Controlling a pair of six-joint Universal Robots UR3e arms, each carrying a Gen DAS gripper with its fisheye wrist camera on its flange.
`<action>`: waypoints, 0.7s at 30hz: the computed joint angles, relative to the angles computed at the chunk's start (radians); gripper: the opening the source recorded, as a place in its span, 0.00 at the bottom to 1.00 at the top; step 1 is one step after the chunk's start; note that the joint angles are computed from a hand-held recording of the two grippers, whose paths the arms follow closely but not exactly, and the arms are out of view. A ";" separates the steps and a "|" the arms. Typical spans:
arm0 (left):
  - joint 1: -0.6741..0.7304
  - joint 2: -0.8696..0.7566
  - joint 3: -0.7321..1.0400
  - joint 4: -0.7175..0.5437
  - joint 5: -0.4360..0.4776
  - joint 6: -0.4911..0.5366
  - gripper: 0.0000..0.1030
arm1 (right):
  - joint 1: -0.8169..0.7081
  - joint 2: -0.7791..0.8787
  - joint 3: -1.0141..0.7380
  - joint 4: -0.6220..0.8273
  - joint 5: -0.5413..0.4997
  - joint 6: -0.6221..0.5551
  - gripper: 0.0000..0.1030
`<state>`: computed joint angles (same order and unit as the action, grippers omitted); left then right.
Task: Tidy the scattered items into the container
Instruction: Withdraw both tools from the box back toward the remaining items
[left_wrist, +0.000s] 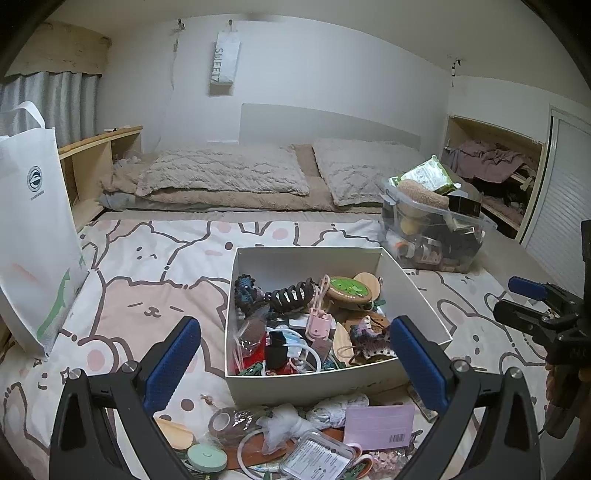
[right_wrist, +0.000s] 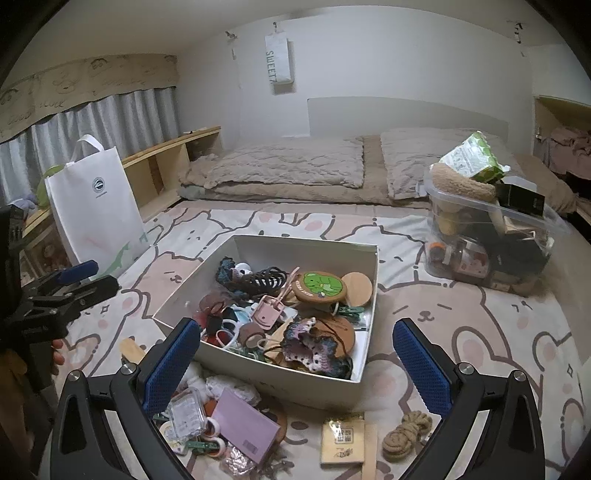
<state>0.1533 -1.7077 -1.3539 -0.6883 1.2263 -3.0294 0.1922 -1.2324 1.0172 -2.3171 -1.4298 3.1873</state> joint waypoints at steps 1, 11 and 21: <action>0.006 0.006 -0.005 0.001 -0.004 0.002 1.00 | -0.003 -0.009 0.013 -0.006 -0.004 0.000 1.00; 0.108 0.076 -0.125 0.042 -0.032 0.037 1.00 | -0.035 -0.081 0.158 -0.075 -0.030 0.006 1.00; 0.235 0.143 -0.296 0.065 -0.042 0.109 1.00 | -0.074 -0.161 0.344 -0.122 -0.065 0.006 1.00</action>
